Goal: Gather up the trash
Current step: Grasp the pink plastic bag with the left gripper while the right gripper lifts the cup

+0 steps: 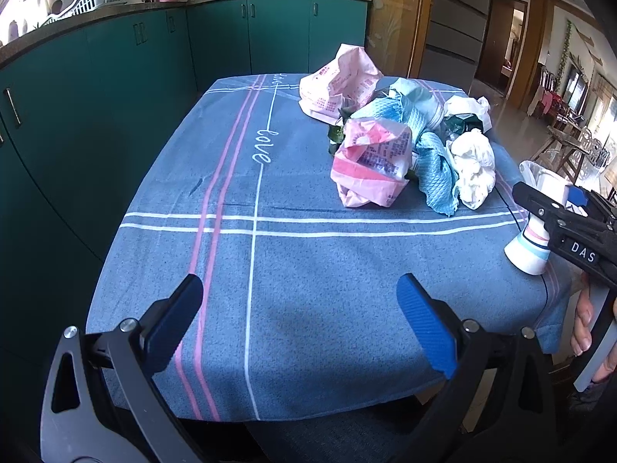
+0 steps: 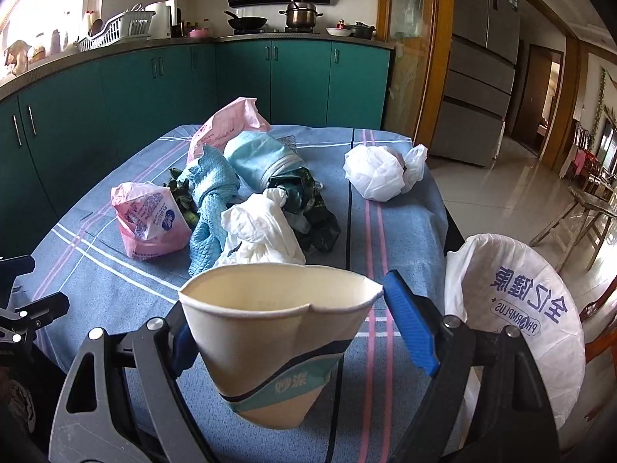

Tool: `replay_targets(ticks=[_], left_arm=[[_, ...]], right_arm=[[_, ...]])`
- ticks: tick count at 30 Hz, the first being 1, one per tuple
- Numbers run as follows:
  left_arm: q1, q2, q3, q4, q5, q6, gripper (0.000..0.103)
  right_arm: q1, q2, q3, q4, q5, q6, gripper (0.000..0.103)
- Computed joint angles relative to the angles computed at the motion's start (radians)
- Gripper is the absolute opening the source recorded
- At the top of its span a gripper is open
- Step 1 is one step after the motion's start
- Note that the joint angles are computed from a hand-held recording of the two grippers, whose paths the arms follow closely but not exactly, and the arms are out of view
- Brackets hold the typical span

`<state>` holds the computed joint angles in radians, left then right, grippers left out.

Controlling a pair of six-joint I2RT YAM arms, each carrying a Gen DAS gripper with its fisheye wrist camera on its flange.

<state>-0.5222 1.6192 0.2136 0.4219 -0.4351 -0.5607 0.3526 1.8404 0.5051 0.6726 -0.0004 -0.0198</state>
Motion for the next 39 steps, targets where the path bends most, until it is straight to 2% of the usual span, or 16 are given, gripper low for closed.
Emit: replay_targets(ticks=[7,8,10,13,18,23,28,30,31,32,33,34,35,37,39], left_arm=[[0.012,0.046,0.02,0.013,0.01,0.001,0.1],[0.015,0.048,0.021,0.016,0.011,0.003,0.1],[0.024,0.049,0.025,0.023,0.014,0.009,0.1],[0.053,0.037,0.037,0.025,0.028,0.034,0.1],[0.092,0.047,0.102,0.029,0.052,0.096,0.1],[0.114,0.132,0.224,0.022,0.121,0.166,0.1],[0.096,0.259,0.378,-0.029,0.188,0.213,0.1],[0.087,0.307,0.418,-0.037,0.192,0.219,0.1],[0.081,0.326,0.427,-0.036,0.193,0.212,0.092],[0.083,0.337,0.431,-0.035,0.198,0.208,0.078],[0.09,0.351,0.438,-0.043,0.205,0.202,0.072],[0.099,0.359,0.437,-0.04,0.213,0.2,0.059],[0.112,0.362,0.433,-0.035,0.228,0.197,0.055],[0.144,0.342,0.391,0.015,0.28,0.186,0.054],[0.159,0.317,0.353,0.037,0.287,0.179,0.054]], right_arm=[[-0.026,0.072,0.051,-0.039,-0.061,0.017,0.081],[-0.028,0.072,0.048,-0.033,-0.067,0.015,0.078],[-0.031,0.064,0.04,-0.021,-0.075,0.01,0.063],[-0.049,0.058,0.041,-0.023,-0.091,0.024,0.052],[-0.08,0.066,0.052,-0.038,-0.11,0.028,0.052],[-0.093,0.077,0.052,-0.041,-0.114,0.023,0.054],[-0.129,0.062,0.041,-0.037,-0.151,0.03,0.078],[-0.138,0.057,0.04,-0.033,-0.154,0.022,0.082],[-0.139,0.056,0.042,-0.034,-0.149,0.015,0.085],[-0.138,0.057,0.047,-0.037,-0.143,0.009,0.086],[-0.138,0.06,0.058,-0.05,-0.141,0.005,0.087],[-0.137,0.066,0.07,-0.062,-0.144,0.004,0.087],[-0.134,0.076,0.087,-0.08,-0.145,0.005,0.087],[-0.121,0.103,0.123,-0.112,-0.134,0.008,0.087],[-0.102,0.137,0.165,-0.144,-0.11,0.02,0.087]])
